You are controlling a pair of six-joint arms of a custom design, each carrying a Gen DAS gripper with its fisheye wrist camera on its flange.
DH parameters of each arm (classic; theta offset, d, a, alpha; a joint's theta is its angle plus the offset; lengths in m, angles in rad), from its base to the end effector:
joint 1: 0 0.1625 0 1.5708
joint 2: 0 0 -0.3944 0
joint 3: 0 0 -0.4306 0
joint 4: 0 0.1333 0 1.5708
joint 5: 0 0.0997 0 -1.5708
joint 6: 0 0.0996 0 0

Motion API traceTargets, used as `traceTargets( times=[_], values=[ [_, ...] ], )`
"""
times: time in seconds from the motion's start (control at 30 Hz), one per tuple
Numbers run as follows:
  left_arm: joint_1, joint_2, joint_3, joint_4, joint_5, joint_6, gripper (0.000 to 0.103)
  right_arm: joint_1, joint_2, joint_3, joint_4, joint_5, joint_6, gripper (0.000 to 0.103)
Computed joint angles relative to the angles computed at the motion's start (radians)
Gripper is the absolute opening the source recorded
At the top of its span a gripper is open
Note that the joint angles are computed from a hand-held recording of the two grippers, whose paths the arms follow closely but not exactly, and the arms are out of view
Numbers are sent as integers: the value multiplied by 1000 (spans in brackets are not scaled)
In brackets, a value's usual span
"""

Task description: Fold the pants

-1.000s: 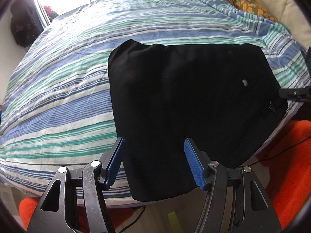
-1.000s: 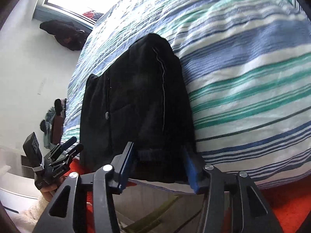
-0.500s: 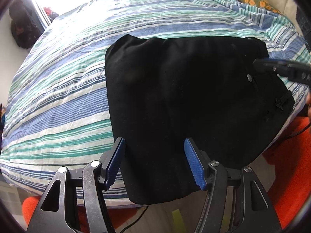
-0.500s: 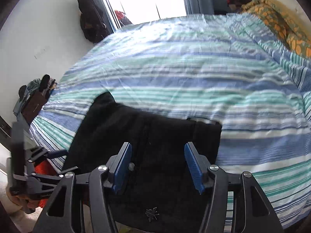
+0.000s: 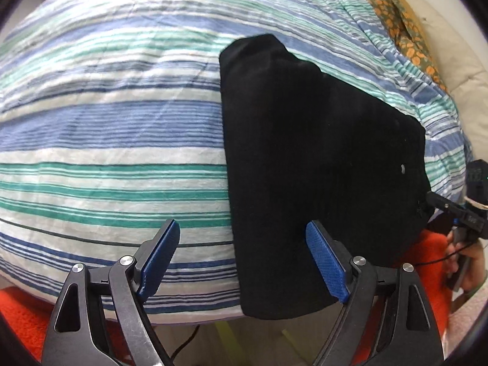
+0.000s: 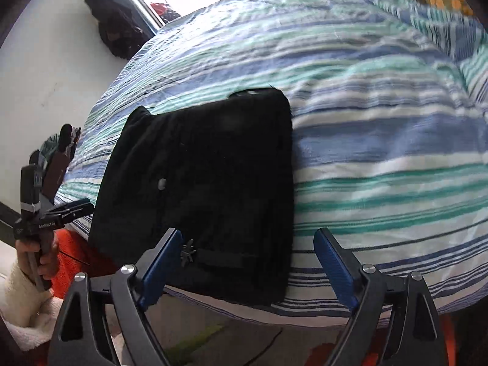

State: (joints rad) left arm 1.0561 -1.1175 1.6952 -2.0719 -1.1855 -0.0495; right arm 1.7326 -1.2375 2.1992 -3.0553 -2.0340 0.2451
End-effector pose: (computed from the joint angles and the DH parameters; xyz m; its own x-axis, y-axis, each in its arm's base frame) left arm -0.1594 -0.6288 0.1823 -0.8158 0.4377 -0.3781 0.4510 0.8906 0.0579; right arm 0.1692 -0.4853 0.1546 -0.9253 0.2813 0.2544 0.0876 0.8111 -0.5783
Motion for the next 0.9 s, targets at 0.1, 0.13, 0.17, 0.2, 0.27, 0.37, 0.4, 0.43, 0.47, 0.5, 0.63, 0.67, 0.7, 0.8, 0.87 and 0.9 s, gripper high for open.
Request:
traceTargets(
  times=[0.1, 0.13, 0.17, 0.2, 0.27, 0.37, 0.4, 0.43, 0.47, 0.5, 0.63, 0.67, 0.7, 0.8, 0.87, 0.9],
  values=[
    [9, 34, -25, 48, -88, 16, 86, -89, 4, 21, -66, 180, 11, 87],
    [5, 35, -19, 51, -98, 22, 86, -113, 9, 28, -97, 262, 7, 85],
    [0, 40, -17, 50, -99, 22, 87, -121, 15, 26, -100, 301, 15, 85],
    [-5, 47, -12, 41, -85, 11, 87, -118, 18, 14, -76, 299, 6, 85],
    [-11, 54, -10, 35, -73, -26, 78, -78, 28, -38, 64, 194, -29, 67],
    [-26, 53, -23, 32, -59, -19, 30, -39, 22, -73, 148, 152, -53, 43],
    [-41, 43, -15, 23, -45, 2, 22, -16, 24, -88, 168, 124, -64, 41],
    [-57, 29, -4, 11, -31, 26, 21, 10, 30, -105, 185, 90, -73, 38],
    [-73, 15, 9, -6, -19, 48, 20, 34, 38, -119, 191, 61, -81, 36],
    [-86, 2, 15, -19, -19, 63, 20, 58, 45, -135, 194, 35, -90, 35],
    [-106, -17, -15, -68, -74, 80, 20, 117, 64, -184, 156, 20, -137, 32],
    [-112, -16, -28, -84, -72, 89, 20, 128, 75, -204, 147, 20, -147, 32],
    [-117, -8, -49, -101, -63, 104, 20, 137, 87, -225, 137, 23, -155, 32],
    [-125, 26, -113, -156, -22, 158, 20, 148, 127, -298, 113, 21, -200, 32],
    [-116, 59, -172, -187, -11, 178, 20, 147, 173, -369, 81, 26, -223, 32],
    [-111, 75, -198, -204, -3, 190, 20, 143, 191, -396, 59, 28, -234, 32]
  ],
)
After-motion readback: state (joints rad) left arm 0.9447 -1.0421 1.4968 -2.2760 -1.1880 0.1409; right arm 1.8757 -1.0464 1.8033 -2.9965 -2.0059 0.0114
